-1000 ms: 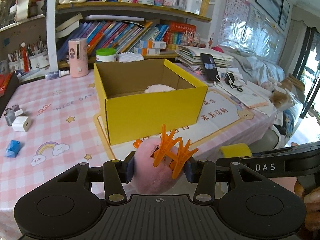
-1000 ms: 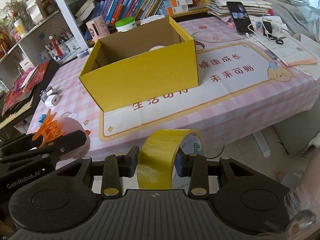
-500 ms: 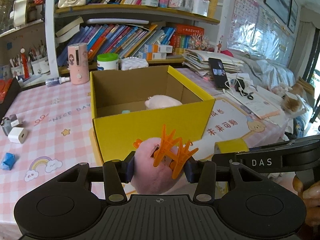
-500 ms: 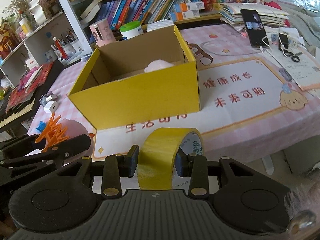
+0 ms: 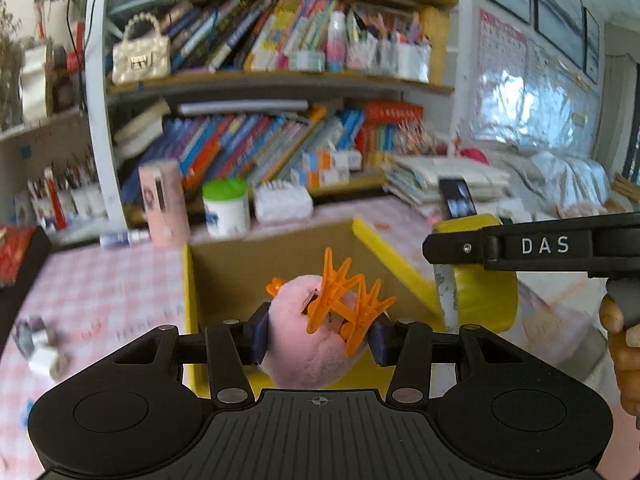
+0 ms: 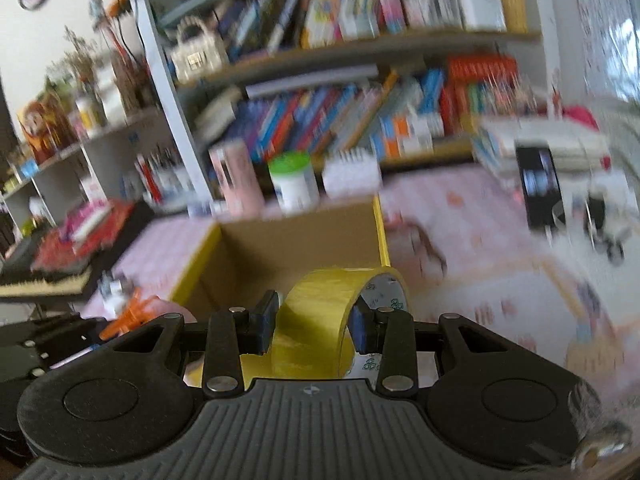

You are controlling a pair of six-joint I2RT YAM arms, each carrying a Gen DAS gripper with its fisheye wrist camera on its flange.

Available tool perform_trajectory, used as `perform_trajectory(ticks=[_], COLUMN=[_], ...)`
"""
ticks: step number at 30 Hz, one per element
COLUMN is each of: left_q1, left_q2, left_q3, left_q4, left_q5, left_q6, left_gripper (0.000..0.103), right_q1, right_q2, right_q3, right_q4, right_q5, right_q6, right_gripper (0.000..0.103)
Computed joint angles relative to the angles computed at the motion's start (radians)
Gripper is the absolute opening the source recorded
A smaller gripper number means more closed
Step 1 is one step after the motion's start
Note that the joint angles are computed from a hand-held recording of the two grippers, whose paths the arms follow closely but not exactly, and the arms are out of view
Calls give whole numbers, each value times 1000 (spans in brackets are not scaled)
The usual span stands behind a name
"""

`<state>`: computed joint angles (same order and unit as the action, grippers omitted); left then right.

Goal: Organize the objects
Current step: 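Lower both tools into the yellow box and open them, releasing tape and toy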

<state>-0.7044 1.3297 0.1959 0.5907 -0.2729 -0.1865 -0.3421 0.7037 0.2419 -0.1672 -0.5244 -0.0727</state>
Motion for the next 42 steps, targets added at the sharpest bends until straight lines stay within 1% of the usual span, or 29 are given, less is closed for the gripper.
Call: perform_trajectory(ticks=[3,6,10,13,15,19,21,22,24,29,32,34,35,36,42], left_q1=[35,47,56,69,80,101,107,110,112,98,87,84,82,77,58], left_q2=[135,292,429,492,526,567,580,584,591,602,603,600,595,589,552], left_q3=[86,187,259,307,335,368,371,377,388,404,406,404,395,381,343], left_q4=[34,7,15,-14,-39,-80,-80,-87,-103,-123,-127,-125,-113,-92,-78], left_q5=[-7,-27,-52,-57,-55,-43,-32,-26,-21,-45,-65,-72,-77,-83,-89], left_q6=[47,56,38,24,19,-22,-42,-51,-60,-73,-82,-86,-87,-87,-107], left_gripper=[46,46,46,46,47,46,47,47,47,47,48,53,61,68,69], right_q1=[35,93,184,242,270,305,317,318,334,362,368,368,367,367,362], right_q2=[161,339,539,671,777,951,1029,1057,1099,1158,1172,1182,1186,1187,1141], right_q3=[66,122,182,243,316,459,527,554,603,667,678,685,687,685,637], right_q4=[146,278,379,414,390,297,252,235,202,171,164,153,149,149,139], right_q5=[-6,1,31,47,41,58,50,33,31,51,56,56,54,57,52], right_q6=[12,9,-20,-19,-21,-70,-101,-110,-117,-122,-132,-130,-124,-118,-127], right_gripper=[34,34,34,34,34,34,29,28,26,26,26,30,36,39,44])
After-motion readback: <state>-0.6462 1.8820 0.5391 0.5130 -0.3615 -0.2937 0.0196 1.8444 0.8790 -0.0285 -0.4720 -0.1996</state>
